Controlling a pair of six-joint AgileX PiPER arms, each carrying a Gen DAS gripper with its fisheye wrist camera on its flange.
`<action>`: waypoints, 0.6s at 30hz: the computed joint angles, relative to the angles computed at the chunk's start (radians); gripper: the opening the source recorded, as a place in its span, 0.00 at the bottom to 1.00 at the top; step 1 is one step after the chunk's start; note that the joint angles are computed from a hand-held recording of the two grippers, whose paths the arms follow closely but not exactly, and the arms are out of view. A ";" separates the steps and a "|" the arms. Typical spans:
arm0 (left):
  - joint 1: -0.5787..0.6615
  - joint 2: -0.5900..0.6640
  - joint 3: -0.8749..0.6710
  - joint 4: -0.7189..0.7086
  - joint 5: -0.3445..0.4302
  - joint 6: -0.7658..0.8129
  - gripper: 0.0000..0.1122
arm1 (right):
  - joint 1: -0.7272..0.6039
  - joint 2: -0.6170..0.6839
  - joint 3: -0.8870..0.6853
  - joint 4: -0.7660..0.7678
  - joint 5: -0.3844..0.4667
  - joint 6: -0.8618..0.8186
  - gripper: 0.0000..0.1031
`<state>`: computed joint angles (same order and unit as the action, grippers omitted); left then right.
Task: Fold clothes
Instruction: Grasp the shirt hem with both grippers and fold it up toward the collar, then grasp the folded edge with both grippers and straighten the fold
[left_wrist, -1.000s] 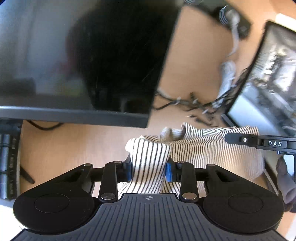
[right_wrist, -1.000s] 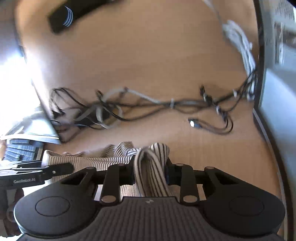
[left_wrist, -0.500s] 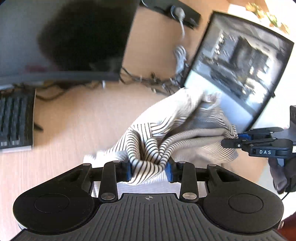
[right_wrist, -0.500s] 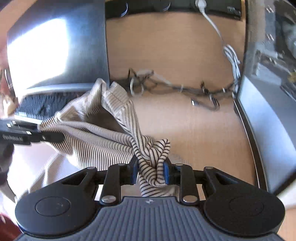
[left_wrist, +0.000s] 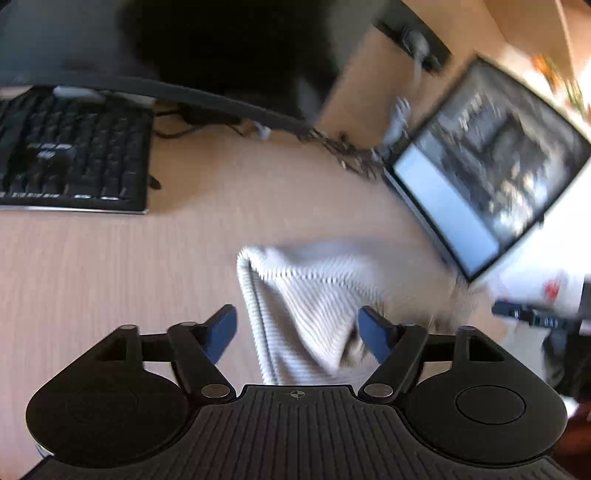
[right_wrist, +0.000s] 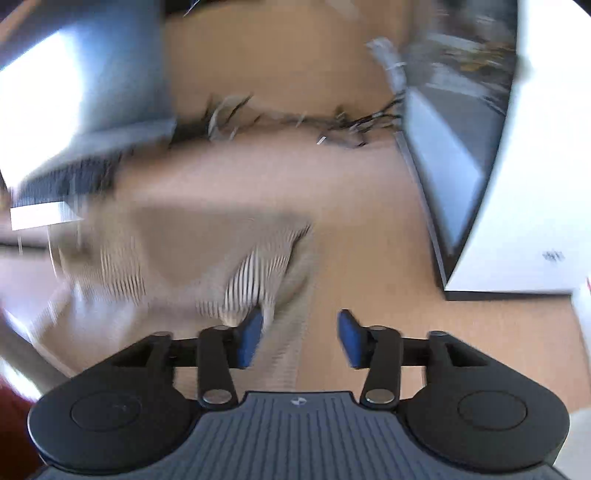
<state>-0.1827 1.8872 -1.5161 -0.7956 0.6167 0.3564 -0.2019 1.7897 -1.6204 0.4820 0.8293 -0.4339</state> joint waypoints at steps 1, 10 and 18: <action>0.003 0.013 -0.027 -0.016 0.009 -0.025 0.79 | -0.014 0.010 -0.018 0.051 0.004 0.019 0.64; -0.103 0.269 -0.402 0.173 0.214 -0.403 0.85 | 0.080 0.160 -0.077 0.108 -0.047 0.160 0.68; -0.140 0.376 -0.517 0.224 0.235 -0.406 0.61 | 0.142 0.196 -0.062 0.021 -0.039 0.117 0.51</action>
